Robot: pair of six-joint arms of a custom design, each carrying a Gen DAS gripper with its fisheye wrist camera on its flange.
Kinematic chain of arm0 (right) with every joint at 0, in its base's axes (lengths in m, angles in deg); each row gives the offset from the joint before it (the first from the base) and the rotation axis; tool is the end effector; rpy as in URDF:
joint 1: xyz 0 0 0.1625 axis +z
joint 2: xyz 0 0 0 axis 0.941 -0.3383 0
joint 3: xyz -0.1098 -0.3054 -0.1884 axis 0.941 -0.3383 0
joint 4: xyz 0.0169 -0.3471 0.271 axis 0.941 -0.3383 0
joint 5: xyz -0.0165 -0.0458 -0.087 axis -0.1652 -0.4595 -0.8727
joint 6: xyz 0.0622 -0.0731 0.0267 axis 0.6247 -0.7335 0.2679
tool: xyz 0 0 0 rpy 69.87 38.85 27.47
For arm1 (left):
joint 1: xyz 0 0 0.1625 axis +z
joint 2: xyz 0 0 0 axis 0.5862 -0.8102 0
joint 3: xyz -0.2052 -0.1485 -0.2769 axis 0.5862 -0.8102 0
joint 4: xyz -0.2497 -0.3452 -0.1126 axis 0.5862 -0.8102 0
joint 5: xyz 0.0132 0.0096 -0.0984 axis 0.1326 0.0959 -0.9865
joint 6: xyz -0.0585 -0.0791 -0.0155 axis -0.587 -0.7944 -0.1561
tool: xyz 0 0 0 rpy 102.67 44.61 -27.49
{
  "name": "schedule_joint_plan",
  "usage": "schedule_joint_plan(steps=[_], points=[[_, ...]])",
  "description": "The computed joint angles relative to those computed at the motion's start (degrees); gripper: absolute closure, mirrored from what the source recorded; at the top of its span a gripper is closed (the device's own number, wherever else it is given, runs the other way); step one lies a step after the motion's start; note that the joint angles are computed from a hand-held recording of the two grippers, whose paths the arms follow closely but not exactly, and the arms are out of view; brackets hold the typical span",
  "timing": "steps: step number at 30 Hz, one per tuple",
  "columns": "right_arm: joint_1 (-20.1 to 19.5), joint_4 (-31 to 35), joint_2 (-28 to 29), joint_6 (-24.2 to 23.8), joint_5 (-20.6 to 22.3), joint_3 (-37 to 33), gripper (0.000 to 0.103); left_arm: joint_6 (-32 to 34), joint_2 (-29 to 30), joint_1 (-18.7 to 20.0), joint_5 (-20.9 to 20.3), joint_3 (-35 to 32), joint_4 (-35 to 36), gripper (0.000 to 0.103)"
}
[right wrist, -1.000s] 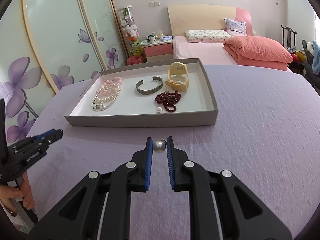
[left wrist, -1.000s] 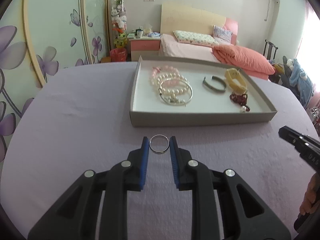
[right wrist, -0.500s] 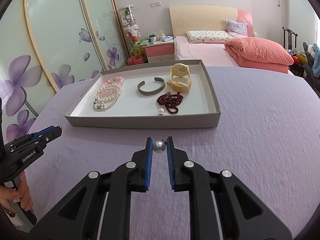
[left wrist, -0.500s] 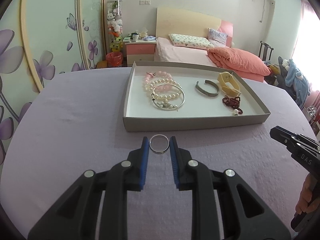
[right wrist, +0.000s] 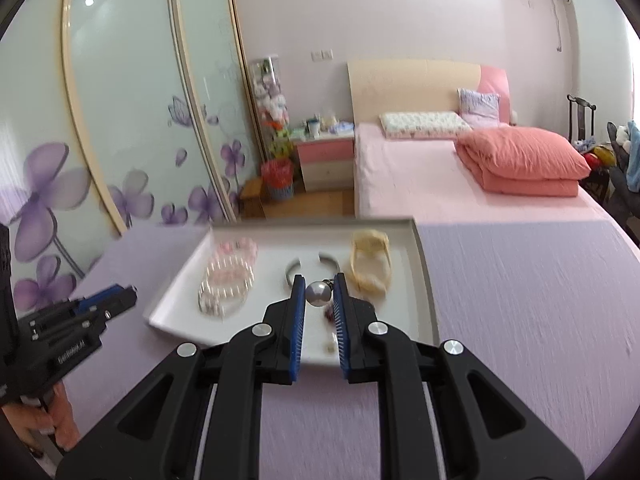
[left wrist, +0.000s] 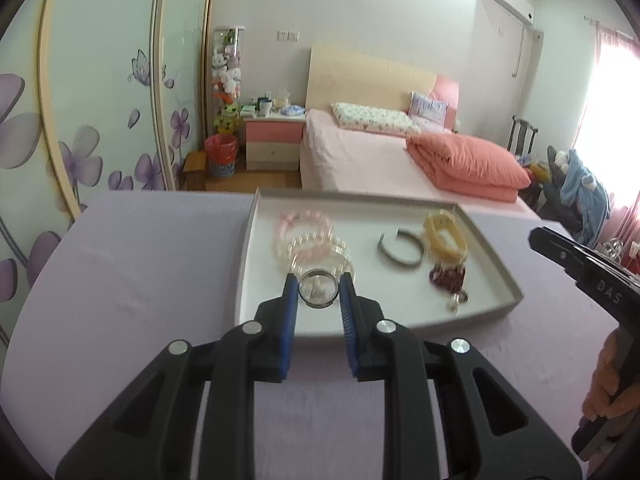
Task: Organize jewelry
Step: 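Carry the ring and pearl stud into the tray while the right tool opens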
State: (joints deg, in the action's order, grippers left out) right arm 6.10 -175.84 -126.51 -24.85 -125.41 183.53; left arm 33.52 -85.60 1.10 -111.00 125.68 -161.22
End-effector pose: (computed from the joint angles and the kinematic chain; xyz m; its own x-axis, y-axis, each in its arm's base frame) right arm 0.0083 -0.5141 0.4457 -0.8148 -0.1302 0.5649 -0.5293 0.5646 -0.6333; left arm -0.3906 -0.5588 0.0265 -0.7735 0.1703 -0.6106 0.5649 0.6222 -0.5420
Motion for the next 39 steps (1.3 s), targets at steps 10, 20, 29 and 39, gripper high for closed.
schedule_joint_plan(steps=[10,20,29,39], points=[[-0.6,-3.5,10.2,-0.5,-2.0,-5.4,0.088,2.9,5.5,2.9,-1.4,-7.8,0.7,0.082],[-0.7,-3.0,14.5,0.1,-5.2,-7.9,0.087,3.1,8.4,4.7,-2.9,-11.4,2.6,0.082],[-1.9,-3.4,11.1,-0.9,-4.7,-5.7,0.054,4.7,9.5,5.2,-4.2,-12.7,2.7,0.081],[-4.5,-3.8,9.3,-0.2,-2.5,-5.0,0.043,6.0,13.5,6.0,-5.6,-17.9,3.7,0.081]])
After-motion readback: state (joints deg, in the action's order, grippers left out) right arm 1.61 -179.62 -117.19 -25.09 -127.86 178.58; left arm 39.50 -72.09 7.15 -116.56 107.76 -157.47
